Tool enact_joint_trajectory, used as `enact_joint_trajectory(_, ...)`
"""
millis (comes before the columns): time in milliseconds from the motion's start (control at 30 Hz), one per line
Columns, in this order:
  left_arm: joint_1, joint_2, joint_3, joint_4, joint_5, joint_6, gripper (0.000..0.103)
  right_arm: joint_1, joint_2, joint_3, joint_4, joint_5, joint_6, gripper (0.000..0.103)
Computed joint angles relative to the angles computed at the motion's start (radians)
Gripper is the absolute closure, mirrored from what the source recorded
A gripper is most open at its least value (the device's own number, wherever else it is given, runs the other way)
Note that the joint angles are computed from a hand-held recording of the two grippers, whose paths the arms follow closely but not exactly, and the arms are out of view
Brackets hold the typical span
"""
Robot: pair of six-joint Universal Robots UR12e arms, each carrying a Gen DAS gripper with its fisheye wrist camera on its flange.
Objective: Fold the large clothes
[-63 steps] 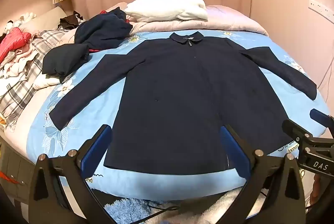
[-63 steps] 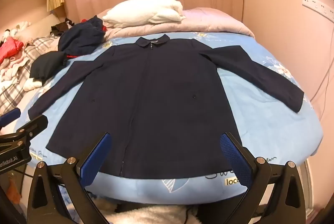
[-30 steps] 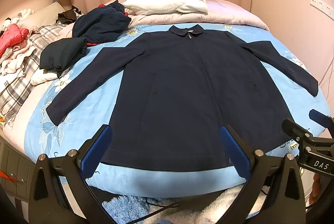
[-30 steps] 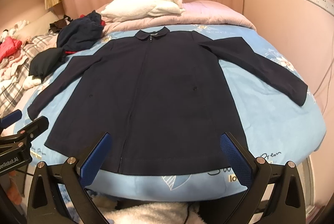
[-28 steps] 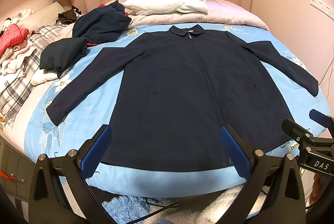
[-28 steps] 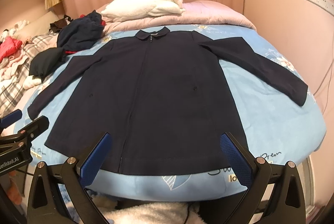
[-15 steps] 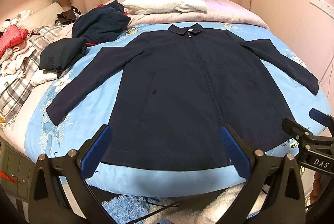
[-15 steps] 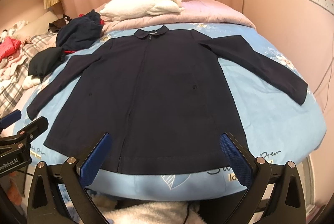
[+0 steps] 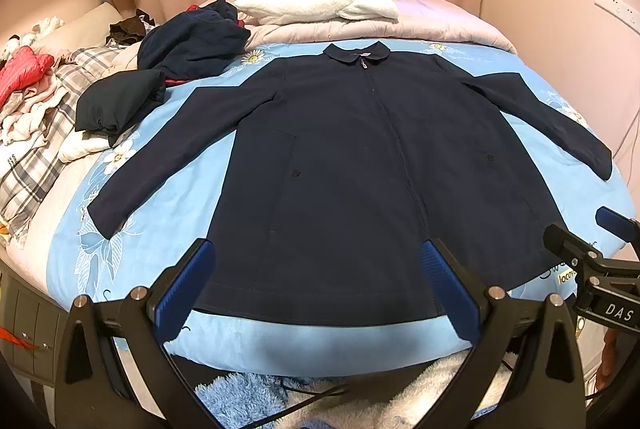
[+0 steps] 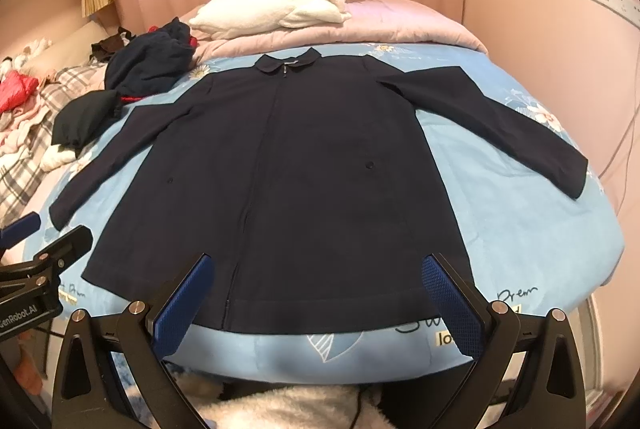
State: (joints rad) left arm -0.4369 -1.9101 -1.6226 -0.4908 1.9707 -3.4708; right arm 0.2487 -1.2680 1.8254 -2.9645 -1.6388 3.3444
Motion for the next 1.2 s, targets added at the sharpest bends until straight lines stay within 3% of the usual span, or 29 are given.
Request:
enact_joint_trajectory(1100,0.007,-0.001,-0.004,-0.008,-0.02,-0.001,0.0,-0.002,0.003,-0.005,0.007,0.011,-0.001,0.0)
enact_joint_trajectory(1167,0.017,0.001,-0.009,0.001,-0.06,-0.014,0.0,-0.019,0.003,0.003,-0.016,0.073,0.006,0.0)
enact_joint_trajectory(1200,0.027,0.003,-0.015,0.012,-0.102,-0.027,0.0,-0.041,0.005,0.014,-0.049,0.156,0.023,0.0)
